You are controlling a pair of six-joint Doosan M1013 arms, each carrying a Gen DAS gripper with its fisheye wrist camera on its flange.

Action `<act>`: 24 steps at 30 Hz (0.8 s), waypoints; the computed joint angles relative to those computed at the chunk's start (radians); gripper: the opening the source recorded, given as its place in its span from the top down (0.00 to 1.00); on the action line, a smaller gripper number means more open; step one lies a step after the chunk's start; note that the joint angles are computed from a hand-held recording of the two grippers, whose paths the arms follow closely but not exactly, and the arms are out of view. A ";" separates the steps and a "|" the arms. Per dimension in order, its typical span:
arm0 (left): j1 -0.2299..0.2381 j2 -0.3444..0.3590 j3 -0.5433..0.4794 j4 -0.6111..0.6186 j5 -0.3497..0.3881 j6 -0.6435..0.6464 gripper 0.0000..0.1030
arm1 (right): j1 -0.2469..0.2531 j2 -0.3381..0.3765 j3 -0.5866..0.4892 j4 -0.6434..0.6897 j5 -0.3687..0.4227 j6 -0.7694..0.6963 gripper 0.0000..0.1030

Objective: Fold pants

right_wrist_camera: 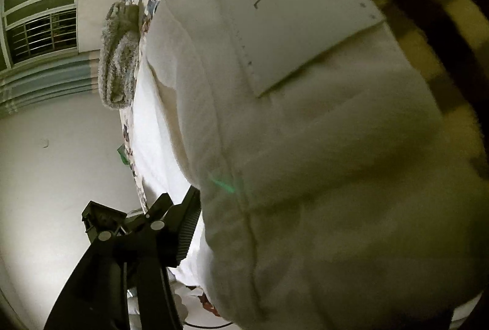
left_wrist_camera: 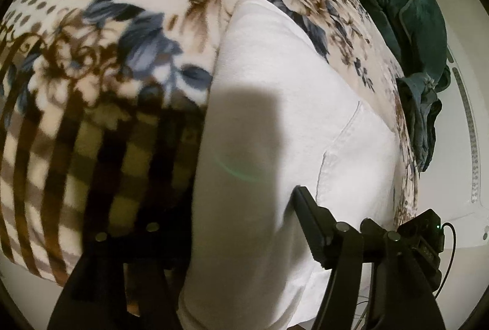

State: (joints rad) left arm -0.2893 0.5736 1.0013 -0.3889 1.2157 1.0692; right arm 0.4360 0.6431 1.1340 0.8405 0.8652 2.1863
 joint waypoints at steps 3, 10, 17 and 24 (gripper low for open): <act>0.000 0.003 -0.004 -0.003 0.001 0.000 0.40 | 0.003 0.007 -0.012 -0.012 0.001 0.020 0.40; 0.002 0.006 -0.010 -0.012 0.007 0.011 0.40 | 0.007 0.009 -0.020 -0.025 -0.002 0.035 0.40; -0.008 -0.020 -0.007 0.005 -0.031 0.050 0.79 | 0.027 -0.001 -0.068 -0.170 0.021 0.105 0.70; -0.001 -0.032 -0.097 -0.014 0.014 -0.008 0.81 | 0.024 -0.009 -0.152 -0.202 0.083 0.127 0.74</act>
